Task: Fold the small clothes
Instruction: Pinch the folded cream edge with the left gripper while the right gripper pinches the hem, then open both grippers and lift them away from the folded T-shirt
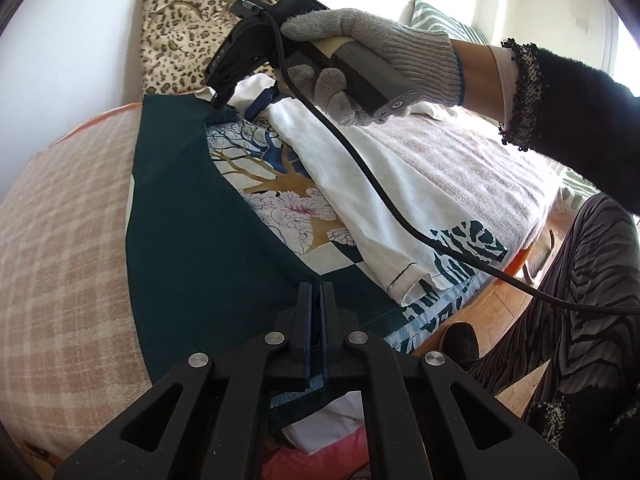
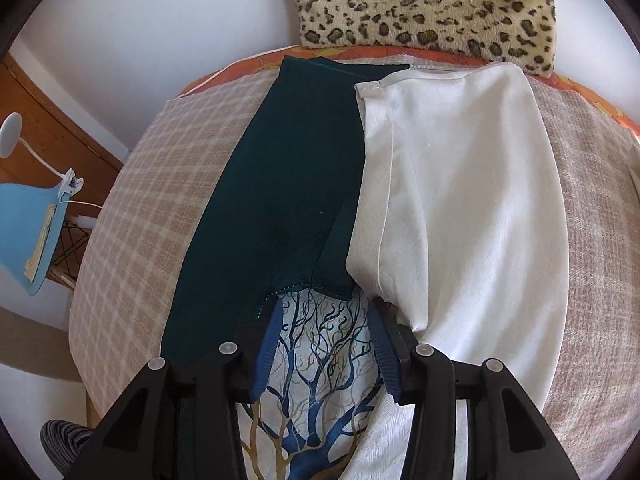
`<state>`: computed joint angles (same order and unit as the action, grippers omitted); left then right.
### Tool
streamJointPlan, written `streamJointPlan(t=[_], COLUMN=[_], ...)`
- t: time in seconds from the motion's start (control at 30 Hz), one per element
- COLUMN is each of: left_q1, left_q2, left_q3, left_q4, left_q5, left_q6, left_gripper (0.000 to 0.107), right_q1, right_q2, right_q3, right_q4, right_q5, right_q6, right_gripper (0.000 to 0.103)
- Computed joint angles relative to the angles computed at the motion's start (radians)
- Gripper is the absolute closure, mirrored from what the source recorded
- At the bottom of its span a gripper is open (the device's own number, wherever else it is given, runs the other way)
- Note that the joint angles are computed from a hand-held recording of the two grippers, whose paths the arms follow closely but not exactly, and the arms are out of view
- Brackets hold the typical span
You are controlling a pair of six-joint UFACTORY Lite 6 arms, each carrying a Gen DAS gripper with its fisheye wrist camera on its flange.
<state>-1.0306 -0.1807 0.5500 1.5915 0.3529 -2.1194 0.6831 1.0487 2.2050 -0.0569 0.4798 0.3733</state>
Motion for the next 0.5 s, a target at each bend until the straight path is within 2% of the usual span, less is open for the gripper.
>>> streamJointPlan(t=[0.17,0.2,0.23,0.33,0.43,0.5], left_q1=[0.001,0.005,0.013,0.018,-0.013,-0.003], left_q2=[-0.021,-0.028,-0.034,-0.046,-0.002,0.028], left_q3=[-0.006,-0.010,-0.011,-0.013,0.029,0.053], left_q4=[0.039,0.060,0.078,0.155,0.057,-0.053], left_q5=[-0.012,-0.023,-0.038,-0.067,-0.050,-0.086], left_q6=[-0.046,-0.073,-0.098,-0.180,-0.055,0.070], left_gripper=[0.105,0.105,0.106,0.106,0.106,0.106], right_q1=[-0.028,-0.029,-0.024,-0.006,0.012,0.015], right_q2=[0.050,0.049,0.045,0.090,0.116,0.124], right_q3=[0.069,0.065,0.057,0.135,0.188,0.203], right_q4=[0.075,0.060,0.011,-0.109,-0.182,-0.176], right_q5=[-0.014,-0.022,-0.029,0.016,0.055,0.071], right_q6=[0.031,0.056,0.108,0.214,0.246,0.222], right_gripper=[0.052,0.056,0.070,0.085,0.088,0.086])
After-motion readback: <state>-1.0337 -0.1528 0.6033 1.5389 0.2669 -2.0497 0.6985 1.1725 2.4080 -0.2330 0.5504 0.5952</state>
